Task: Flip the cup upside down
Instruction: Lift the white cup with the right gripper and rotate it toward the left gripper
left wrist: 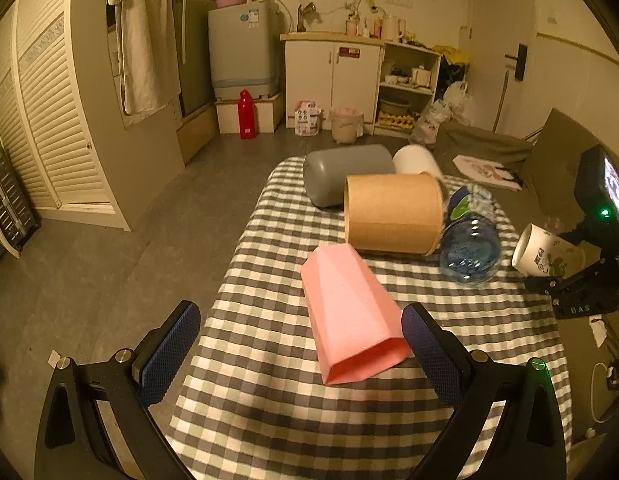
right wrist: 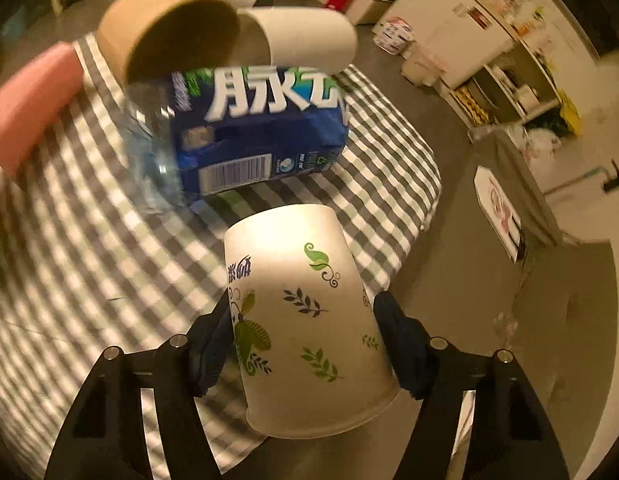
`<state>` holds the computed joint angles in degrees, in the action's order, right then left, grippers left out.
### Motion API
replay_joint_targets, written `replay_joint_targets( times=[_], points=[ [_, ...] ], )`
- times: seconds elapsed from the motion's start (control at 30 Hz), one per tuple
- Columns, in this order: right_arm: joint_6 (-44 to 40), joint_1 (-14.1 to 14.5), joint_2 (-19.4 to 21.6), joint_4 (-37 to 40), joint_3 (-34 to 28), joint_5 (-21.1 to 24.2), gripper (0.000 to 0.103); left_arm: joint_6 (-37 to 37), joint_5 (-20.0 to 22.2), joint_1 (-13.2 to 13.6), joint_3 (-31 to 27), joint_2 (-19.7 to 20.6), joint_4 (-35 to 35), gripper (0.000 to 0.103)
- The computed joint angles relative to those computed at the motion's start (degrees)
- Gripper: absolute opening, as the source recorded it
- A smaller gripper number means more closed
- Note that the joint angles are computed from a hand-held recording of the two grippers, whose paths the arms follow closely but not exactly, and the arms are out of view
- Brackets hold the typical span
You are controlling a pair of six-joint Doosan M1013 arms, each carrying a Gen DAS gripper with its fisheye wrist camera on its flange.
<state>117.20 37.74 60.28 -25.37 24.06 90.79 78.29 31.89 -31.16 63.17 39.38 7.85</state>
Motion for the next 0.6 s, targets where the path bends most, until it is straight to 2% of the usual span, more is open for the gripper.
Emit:
replay_joint_targets(
  times=[0.13,0.3,0.47,0.53,0.6],
  points=[
    [6.07,1.81,0.17,0.55,-3.59,2.77,0.067,0.67,-2.46,0.24,2.78,-2.44,-1.56,0.103],
    [17.02,4.3,2.12,6.17,-10.95,7.25,0.067,3.37,-4.54,0.78,6.48,-5.12,-4.07,0.103],
    [29.74,6.98,2.65,11.58,-11.88,4.95,0.067,8.73,-5.74,1.99,11.11,-7.58,-9.04,0.103],
    [35.86,7.63,1.31,13.37,-8.23,0.77,0.067,8.99,-5.33,2.54,12.34,-8.05,-9.23,0.103],
    [43.42,8.01,-1.24,16.04,-1.86,-6.27,0.067,8.81,-5.32,2.89,13.4,-8.4,-8.52,0.103]
  ],
)
